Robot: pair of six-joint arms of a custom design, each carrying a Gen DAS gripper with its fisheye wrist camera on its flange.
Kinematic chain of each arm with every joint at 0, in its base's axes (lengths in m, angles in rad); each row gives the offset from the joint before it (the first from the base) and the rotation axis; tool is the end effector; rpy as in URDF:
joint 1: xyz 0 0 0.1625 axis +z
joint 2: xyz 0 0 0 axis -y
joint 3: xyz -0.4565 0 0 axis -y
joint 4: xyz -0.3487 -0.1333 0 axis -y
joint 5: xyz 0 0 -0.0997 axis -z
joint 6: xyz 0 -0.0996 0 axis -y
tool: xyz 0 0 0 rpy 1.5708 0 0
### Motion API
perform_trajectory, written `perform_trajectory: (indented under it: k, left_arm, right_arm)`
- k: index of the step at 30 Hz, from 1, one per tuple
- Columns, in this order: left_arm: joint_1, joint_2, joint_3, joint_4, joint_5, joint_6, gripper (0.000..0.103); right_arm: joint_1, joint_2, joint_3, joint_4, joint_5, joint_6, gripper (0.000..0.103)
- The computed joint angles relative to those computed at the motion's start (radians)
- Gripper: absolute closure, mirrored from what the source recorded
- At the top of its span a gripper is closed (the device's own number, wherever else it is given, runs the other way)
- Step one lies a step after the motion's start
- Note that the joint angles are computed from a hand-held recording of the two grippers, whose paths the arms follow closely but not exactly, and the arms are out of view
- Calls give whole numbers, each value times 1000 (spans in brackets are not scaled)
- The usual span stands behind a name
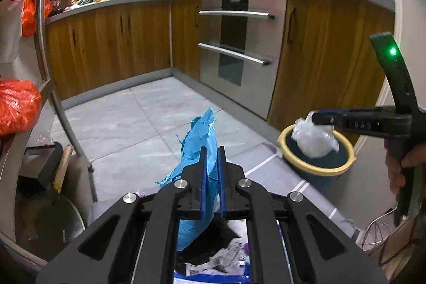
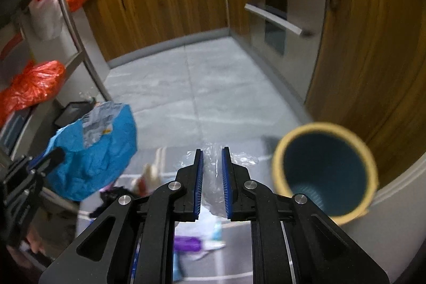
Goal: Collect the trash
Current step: 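Carry both bags over the teal bin and open both tools to drop them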
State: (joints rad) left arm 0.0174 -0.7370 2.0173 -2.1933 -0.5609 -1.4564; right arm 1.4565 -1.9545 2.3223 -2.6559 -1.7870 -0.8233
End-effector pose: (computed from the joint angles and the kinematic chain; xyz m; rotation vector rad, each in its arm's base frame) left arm -0.4806 -0.2260 0.0323 0.5177 2.1628 -1.1562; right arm 0.0777 -0.3044 0.4527 0.7840 -2.4155 0.7242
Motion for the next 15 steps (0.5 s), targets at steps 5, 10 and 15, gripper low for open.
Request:
perform_trajectory:
  k: [5,10,15]
  left_arm:
    - [-5,22,-18,-110,23,86,96]
    - [15,79,-70,-270,18,245,96]
    - [51,165,-161,-409,2,425,96]
  right_arm:
    - [-92,-6,-11,-71,62,-44,88]
    - [-139,21,-46,-95,79,-43,88]
    - [-183,23,-78,-109,107,-64,88]
